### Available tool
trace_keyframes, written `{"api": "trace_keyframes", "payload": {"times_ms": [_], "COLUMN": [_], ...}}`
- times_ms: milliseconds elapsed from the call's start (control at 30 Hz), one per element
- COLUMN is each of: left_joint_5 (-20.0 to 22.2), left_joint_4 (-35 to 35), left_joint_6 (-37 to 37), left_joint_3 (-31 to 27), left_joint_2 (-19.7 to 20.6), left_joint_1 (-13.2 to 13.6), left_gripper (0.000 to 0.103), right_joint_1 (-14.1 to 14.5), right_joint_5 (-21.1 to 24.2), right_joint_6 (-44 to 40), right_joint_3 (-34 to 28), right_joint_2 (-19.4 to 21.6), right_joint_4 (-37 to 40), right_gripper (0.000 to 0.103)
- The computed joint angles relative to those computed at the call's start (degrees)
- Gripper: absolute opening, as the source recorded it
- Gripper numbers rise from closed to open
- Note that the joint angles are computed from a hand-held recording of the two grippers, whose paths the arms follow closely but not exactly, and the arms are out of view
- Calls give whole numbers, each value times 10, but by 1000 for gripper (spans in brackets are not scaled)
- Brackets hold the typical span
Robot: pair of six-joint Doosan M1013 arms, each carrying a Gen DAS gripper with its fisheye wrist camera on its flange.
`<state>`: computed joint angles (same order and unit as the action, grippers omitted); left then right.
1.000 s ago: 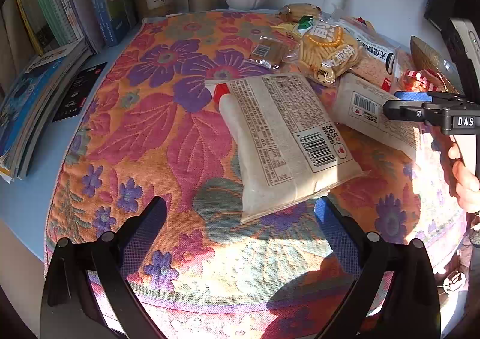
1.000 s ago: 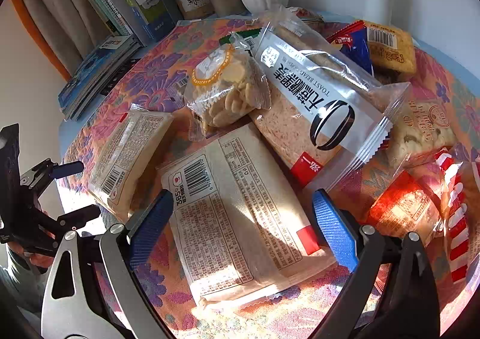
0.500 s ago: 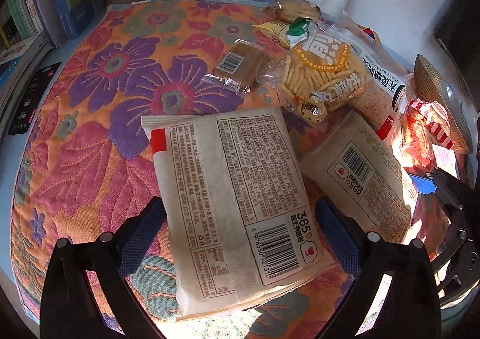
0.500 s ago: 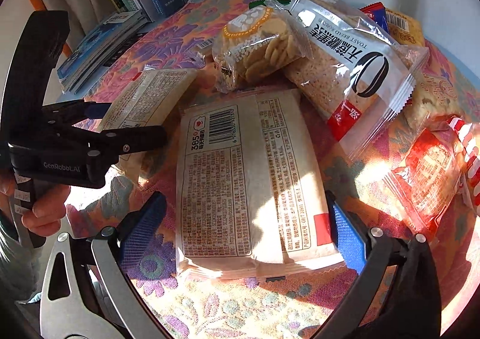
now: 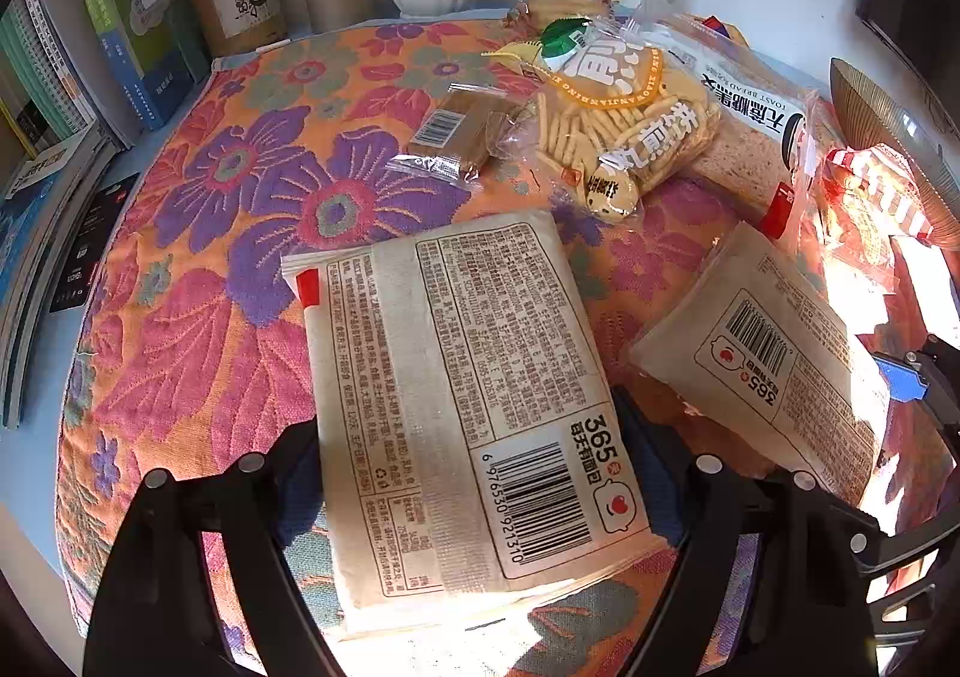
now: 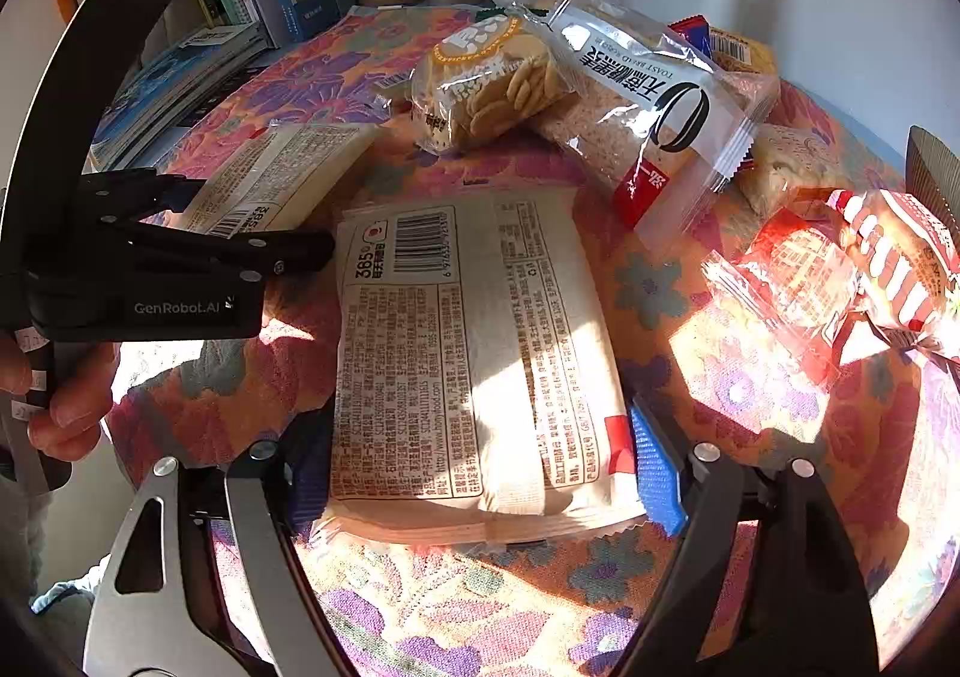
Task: Organize snacks
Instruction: 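Carry both held bread bags over the glass bowl and lower them in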
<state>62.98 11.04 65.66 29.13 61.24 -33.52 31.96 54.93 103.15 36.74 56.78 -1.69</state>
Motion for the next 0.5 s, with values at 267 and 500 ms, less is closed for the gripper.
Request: {"api": "trace_keyframes", "payload": {"times_ms": [267, 500], "left_joint_5": [-91, -117], "left_joint_4": [-31, -101], "left_joint_6": [20, 134], "left_joint_3": [89, -5], "left_joint_2": [-58, -32], "left_joint_1": [-9, -27], "left_gripper": [77, 77], "right_joint_1": [-2, -20], "right_joint_5": [-74, -178], "right_joint_6": [56, 183], "right_joint_3": [116, 230], "right_joint_2": [-72, -159], "right_joint_4": [-6, -80], "right_gripper": [80, 80]}}
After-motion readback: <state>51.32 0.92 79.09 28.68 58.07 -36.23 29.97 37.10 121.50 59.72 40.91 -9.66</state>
